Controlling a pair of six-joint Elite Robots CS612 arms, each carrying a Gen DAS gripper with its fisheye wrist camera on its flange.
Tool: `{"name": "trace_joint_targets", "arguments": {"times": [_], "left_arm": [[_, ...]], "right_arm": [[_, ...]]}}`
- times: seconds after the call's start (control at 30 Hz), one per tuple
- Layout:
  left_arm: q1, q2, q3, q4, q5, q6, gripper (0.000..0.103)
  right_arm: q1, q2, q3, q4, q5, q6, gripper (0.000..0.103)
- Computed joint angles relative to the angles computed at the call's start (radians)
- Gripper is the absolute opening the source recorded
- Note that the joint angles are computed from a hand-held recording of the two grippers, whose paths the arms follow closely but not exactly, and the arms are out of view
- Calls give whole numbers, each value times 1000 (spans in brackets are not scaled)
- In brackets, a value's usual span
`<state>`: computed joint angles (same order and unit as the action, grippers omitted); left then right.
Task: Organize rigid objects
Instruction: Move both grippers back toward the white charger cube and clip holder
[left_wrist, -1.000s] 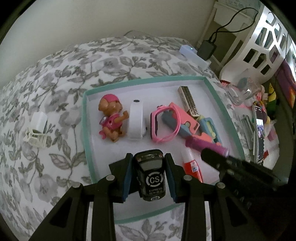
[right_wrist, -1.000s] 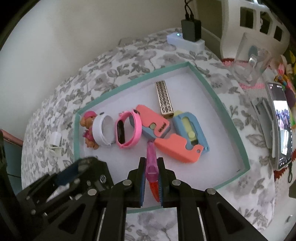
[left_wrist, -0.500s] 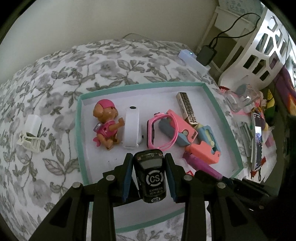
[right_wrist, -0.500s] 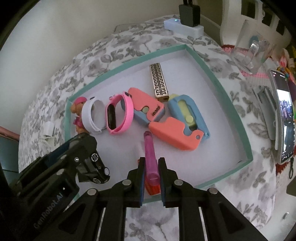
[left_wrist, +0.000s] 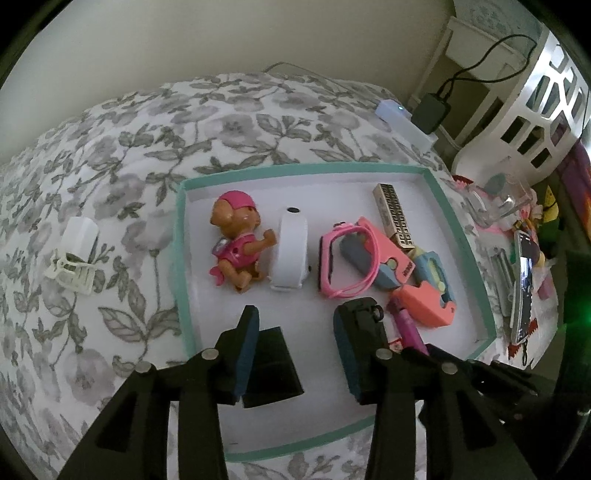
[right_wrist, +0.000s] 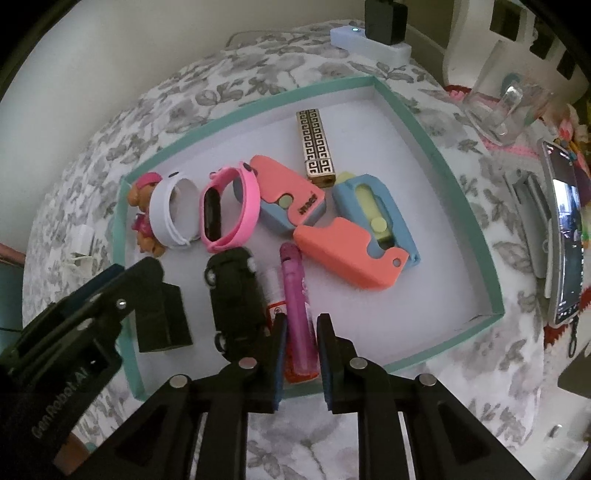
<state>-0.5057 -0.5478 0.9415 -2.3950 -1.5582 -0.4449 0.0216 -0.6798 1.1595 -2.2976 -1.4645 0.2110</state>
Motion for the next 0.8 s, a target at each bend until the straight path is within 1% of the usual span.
{"name": "trace_joint_targets", "arguments": {"times": [0.1, 0.2, 0.43, 0.57, 0.6, 0.67, 0.7, 0.77, 0.8], "left_arm": [[5, -5, 7, 8, 16, -17, 45], [14, -7, 10, 25, 17, -50, 49], [32, -17, 26, 51, 45, -100, 49], [39, -20, 35, 53, 65, -122, 49], [42, -20, 36, 54, 67, -130, 51], [46, -23, 42, 54, 75, -140, 65], [48, -25, 46, 54, 86, -143, 73], [50, -31, 57, 49, 111, -150, 75], [52, -33, 61, 46, 120, -154, 77]], "right_arm": [[1, -4, 4, -27, -15, 1, 18], [2, -9, 11, -59, -26, -3, 18], [10, -7, 11, -106, -9, -14, 18], [24, -2, 8, -132, -6, -52, 18], [27, -2, 8, -138, -7, -59, 18], [34, 2, 3, -147, -5, -73, 18], [37, 4, 0, -151, -4, -78, 20], [44, 8, -5, -160, -5, -89, 32], [46, 8, -6, -165, -6, -93, 43]]}}
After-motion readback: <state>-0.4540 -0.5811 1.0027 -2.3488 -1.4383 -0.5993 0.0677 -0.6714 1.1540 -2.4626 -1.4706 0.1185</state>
